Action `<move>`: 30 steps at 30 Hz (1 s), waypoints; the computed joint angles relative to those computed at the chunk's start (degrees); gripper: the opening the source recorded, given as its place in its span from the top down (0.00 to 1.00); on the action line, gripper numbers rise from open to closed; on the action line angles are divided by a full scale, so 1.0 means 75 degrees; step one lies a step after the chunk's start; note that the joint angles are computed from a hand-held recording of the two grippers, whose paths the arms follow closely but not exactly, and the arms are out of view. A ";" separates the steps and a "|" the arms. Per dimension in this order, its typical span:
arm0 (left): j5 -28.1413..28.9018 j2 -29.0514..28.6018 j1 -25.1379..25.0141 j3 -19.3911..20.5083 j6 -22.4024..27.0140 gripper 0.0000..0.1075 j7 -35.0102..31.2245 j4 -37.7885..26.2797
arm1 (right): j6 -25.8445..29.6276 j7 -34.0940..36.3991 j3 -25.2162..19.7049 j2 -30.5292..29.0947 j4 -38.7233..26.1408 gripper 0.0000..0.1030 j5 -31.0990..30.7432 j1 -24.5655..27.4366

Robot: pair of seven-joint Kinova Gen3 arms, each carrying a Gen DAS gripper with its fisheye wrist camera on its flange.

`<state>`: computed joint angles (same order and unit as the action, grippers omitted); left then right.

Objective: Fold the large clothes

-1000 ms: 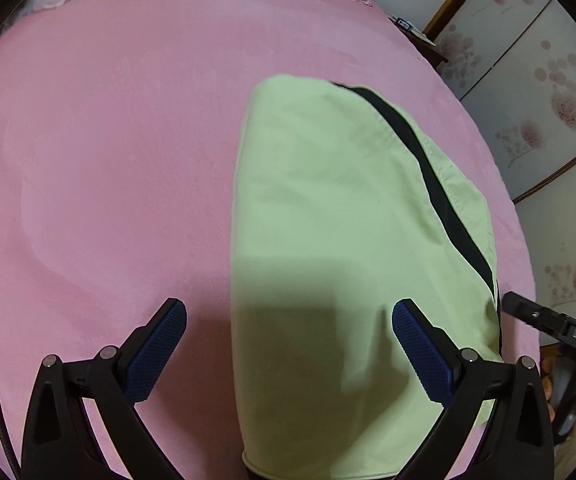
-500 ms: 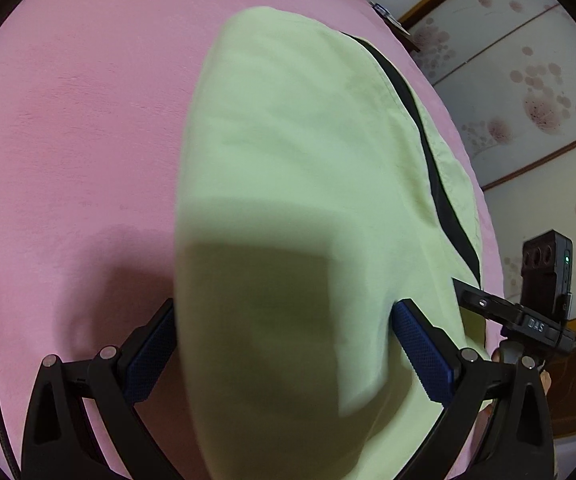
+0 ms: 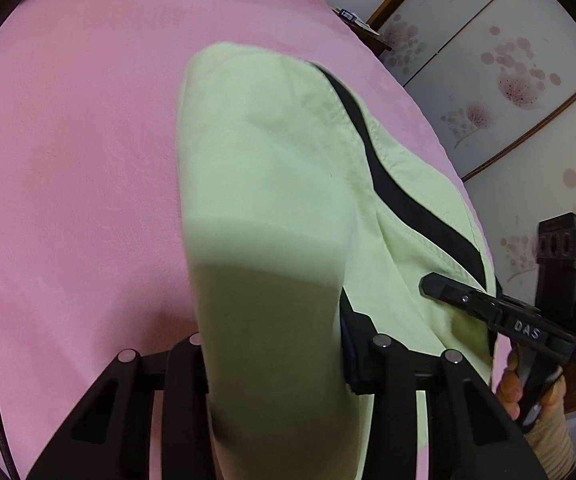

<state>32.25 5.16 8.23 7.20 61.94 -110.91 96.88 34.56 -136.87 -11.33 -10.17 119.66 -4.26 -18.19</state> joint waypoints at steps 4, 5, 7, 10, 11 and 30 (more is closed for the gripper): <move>-0.0132 -0.0342 -0.0300 -0.0249 0.1019 0.66 -0.0099 -0.0527 | 0.0848 -0.1243 -0.1416 -0.0110 -0.0758 0.90 0.0717 0.0520; -0.0133 -0.0490 -0.0434 -0.0363 0.1320 0.66 -0.0256 -0.0614 | 0.0985 -0.1553 -0.1770 -0.0136 -0.0924 0.90 0.0815 0.0631; -0.0106 -0.0752 -0.0697 -0.0609 0.1910 0.66 -0.0561 -0.0776 | 0.1137 -0.2175 -0.2477 -0.0203 -0.1200 0.90 0.1023 0.0868; -0.0109 -0.1005 -0.1154 -0.1071 0.2838 0.65 -0.1086 -0.1190 | 0.1404 -0.3107 -0.3295 -0.0069 -0.1713 0.90 0.1567 0.0910; -0.0118 -0.1029 -0.1298 -0.1193 0.3090 0.65 -0.1245 -0.1355 | 0.1525 -0.3417 -0.3649 0.0067 -0.1983 0.90 0.1839 0.0941; -0.0035 0.3415 -0.4124 -0.0991 0.4243 0.62 -0.3187 -0.7690 | 0.1947 -0.3549 -0.0689 0.5478 -0.8282 0.90 0.4757 -0.2987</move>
<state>31.98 30.77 -22.70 -0.24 93.76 -134.81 39.21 49.16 -163.49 -16.50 30.92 57.55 31.42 -40.59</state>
